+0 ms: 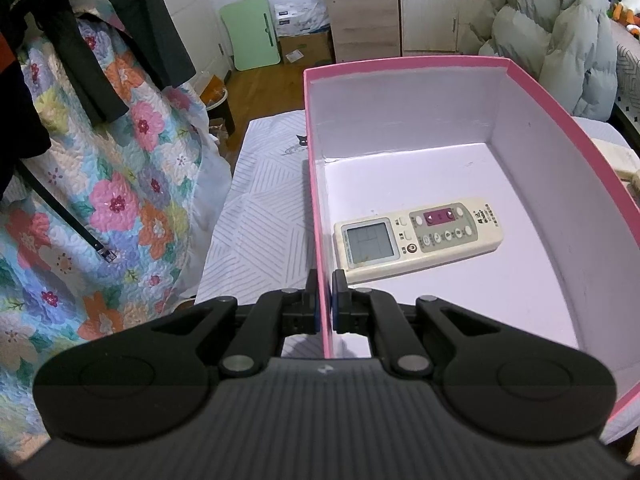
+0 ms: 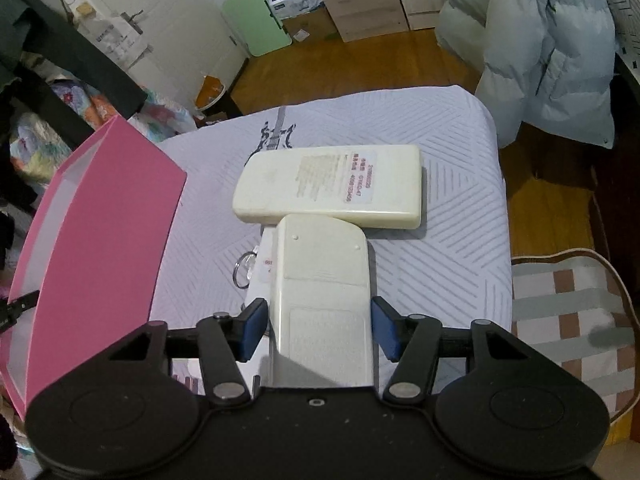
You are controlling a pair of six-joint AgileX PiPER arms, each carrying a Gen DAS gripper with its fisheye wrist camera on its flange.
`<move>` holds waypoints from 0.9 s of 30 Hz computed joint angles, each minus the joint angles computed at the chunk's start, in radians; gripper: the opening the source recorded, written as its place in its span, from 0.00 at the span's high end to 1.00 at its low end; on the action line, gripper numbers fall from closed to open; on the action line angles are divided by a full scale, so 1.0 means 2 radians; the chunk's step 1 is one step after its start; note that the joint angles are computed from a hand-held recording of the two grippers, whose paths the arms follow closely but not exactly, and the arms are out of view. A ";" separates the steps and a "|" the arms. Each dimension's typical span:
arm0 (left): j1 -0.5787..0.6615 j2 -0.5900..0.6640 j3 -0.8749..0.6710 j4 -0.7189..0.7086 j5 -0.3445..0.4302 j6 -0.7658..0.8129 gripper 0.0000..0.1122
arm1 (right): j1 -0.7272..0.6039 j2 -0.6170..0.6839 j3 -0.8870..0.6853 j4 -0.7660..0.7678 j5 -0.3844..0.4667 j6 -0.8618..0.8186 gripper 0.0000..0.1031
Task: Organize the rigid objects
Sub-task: 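Return the right gripper to the remotes and grasp a second white remote, then carry the second remote into the box beside the first and release it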
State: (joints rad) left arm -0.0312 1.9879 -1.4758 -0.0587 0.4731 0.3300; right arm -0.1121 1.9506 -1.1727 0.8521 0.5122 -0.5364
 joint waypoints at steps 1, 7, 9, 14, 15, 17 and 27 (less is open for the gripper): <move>0.000 -0.001 0.001 -0.001 -0.001 0.001 0.96 | -0.005 0.003 0.000 0.018 0.002 -0.008 0.39; -0.001 -0.005 0.009 0.003 -0.009 -0.005 0.96 | 0.002 0.002 0.000 0.010 -0.017 0.005 0.43; 0.000 -0.005 0.007 0.001 -0.004 -0.005 0.96 | 0.011 -0.010 0.011 0.000 -0.034 0.010 0.43; -0.002 -0.004 0.005 0.006 -0.003 -0.011 0.96 | 0.031 -0.072 0.058 0.006 -0.075 -0.006 0.43; -0.001 -0.004 0.004 0.006 -0.003 -0.011 0.96 | 0.036 -0.086 0.066 0.000 -0.081 -0.004 0.43; -0.001 -0.005 0.008 0.003 -0.008 -0.011 0.96 | 0.052 -0.115 0.084 -0.030 -0.100 0.015 0.43; 0.001 -0.009 0.012 -0.014 -0.018 0.004 0.97 | 0.133 -0.194 0.109 -0.256 -0.146 0.215 0.43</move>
State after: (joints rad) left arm -0.0297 1.9703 -1.4509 -0.0869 0.4371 0.3385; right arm 0.1537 1.5632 -0.9556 0.3400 0.2200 -0.1062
